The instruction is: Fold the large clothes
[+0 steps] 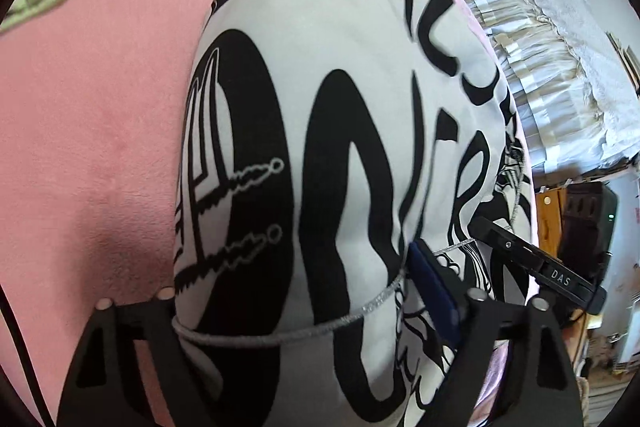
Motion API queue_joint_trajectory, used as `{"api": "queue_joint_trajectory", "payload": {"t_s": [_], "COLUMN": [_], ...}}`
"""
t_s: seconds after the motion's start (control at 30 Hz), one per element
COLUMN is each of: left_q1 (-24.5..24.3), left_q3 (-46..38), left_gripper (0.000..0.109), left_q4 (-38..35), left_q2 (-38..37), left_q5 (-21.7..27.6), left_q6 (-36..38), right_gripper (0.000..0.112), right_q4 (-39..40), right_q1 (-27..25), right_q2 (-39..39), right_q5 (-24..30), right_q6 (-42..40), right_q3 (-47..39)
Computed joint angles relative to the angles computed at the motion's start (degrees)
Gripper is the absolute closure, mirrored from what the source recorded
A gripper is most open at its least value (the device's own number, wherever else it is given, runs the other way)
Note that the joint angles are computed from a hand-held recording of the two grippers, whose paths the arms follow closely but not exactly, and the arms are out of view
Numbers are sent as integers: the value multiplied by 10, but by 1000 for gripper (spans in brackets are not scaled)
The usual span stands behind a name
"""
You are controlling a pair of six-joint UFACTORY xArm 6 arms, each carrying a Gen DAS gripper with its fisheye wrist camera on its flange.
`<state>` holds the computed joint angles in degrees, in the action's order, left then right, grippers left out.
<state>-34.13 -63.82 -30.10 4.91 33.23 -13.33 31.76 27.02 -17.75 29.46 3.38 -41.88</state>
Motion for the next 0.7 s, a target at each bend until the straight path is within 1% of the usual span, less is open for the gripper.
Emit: {"api": "queue_joint_trajectory", "payload": {"t_s": [0.07,0.13,0.17,0.23,0.33,0.4,0.5,0.6,0.7], "left_q1": [-5,-8,-10,-12,-18,-19,-16,-5,-9], "left_q3": [-2,7,10,18,13,-11,-11,4,-15], "left_gripper": [38,44,46,47,48,48,48,48,48], "left_q4": [25,51,73,115,142,153,158,161,183], "left_q2": [-8,-27,-37,-59,-65,-44,-49,-68,-58], "left_q5": [-1,2,5,16,28,34,49,68,83], "left_q6": [-20,-33,-44,-61,-72,-76,-74,-68,-93], "right_gripper": [79,82,83,84,84,84,84,84,84], "right_q4": [-58,-124,-140,-169,-182,-185,-207,-234,-255], "right_q1": [11,27,31,45,64,81,113,151,187], "right_q2": [-12,-24,-31,-42,-54,-61,-62,-48,-21], "right_q5": [-3,-8,-9,-8,-8,-12,-18,-23,-24], "right_q6": [45,99,113,144,172,193,242,294,334], "right_q3": [-1,-3,-1,-1,5,8,1,-18,-48]}}
